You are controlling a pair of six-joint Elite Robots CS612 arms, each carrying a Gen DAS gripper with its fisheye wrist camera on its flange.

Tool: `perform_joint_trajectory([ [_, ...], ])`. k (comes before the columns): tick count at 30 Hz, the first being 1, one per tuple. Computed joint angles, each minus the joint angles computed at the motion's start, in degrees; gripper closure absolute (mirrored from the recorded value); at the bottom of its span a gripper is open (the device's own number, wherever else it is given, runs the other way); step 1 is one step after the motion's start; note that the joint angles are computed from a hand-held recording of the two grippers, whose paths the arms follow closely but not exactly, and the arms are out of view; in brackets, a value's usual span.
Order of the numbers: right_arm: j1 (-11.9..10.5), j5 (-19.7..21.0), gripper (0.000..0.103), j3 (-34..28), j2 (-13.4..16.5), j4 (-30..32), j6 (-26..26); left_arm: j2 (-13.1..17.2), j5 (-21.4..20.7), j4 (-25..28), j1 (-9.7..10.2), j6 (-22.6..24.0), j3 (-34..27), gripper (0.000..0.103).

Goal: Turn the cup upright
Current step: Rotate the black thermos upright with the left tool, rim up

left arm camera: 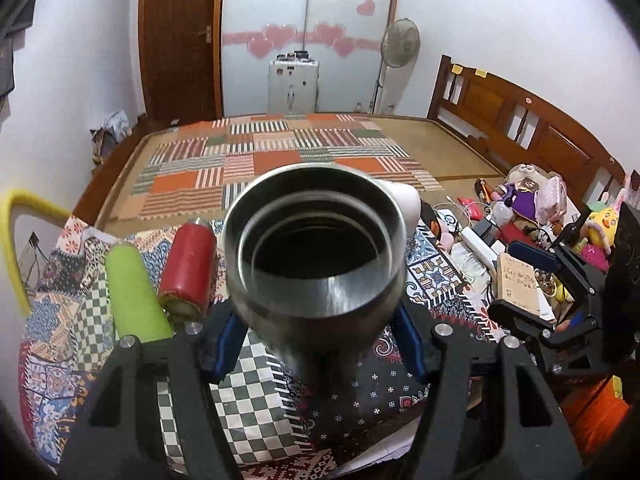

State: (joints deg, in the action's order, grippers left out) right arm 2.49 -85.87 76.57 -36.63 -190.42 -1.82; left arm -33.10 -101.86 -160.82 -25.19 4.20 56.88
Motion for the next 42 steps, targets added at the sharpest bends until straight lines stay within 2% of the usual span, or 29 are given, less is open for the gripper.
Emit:
perform_joint_trajectory([
  [6, 0.3, -0.39, 0.017, -0.71, 0.57, -2.75, 0.6, 1.19, 1.93, -3.34, -0.46, 0.8, -1.72, 0.039],
  [10, 0.24, 0.65, 0.017, -1.24, 0.91, -3.34, 1.52, 2.54, 0.84, -1.66, -0.52, 1.08, -4.41, 0.039],
  [16, 0.26, 1.45, 0.016, -1.48, 1.19, -3.77, 1.63, 3.3, 1.29, -1.23, -0.79, 1.67, -4.83, 0.039],
  [26, 0.26, 1.79, 0.015, -1.29, 1.14, -4.22, 1.77, 2.95, 2.79, -3.53, -1.2, 1.97, -2.87, 0.039],
  [31, 0.25, 2.03, 0.014, -1.24, 1.13, -4.31, 2.23, 3.14, 2.34, -2.51, -1.04, 1.12, -3.51, 0.039],
  [38, 0.34, 2.18, 0.014, -0.61, 0.57, -5.57, 2.52, 2.03, 2.46, -4.78, -0.8, -0.3, -0.95, 0.024],
  [42, 0.7, 1.21, 0.014, 0.2, -0.06, -7.27, 2.81, -0.02, 3.0, -9.23, -0.78, 0.21, 3.11, 0.024],
])
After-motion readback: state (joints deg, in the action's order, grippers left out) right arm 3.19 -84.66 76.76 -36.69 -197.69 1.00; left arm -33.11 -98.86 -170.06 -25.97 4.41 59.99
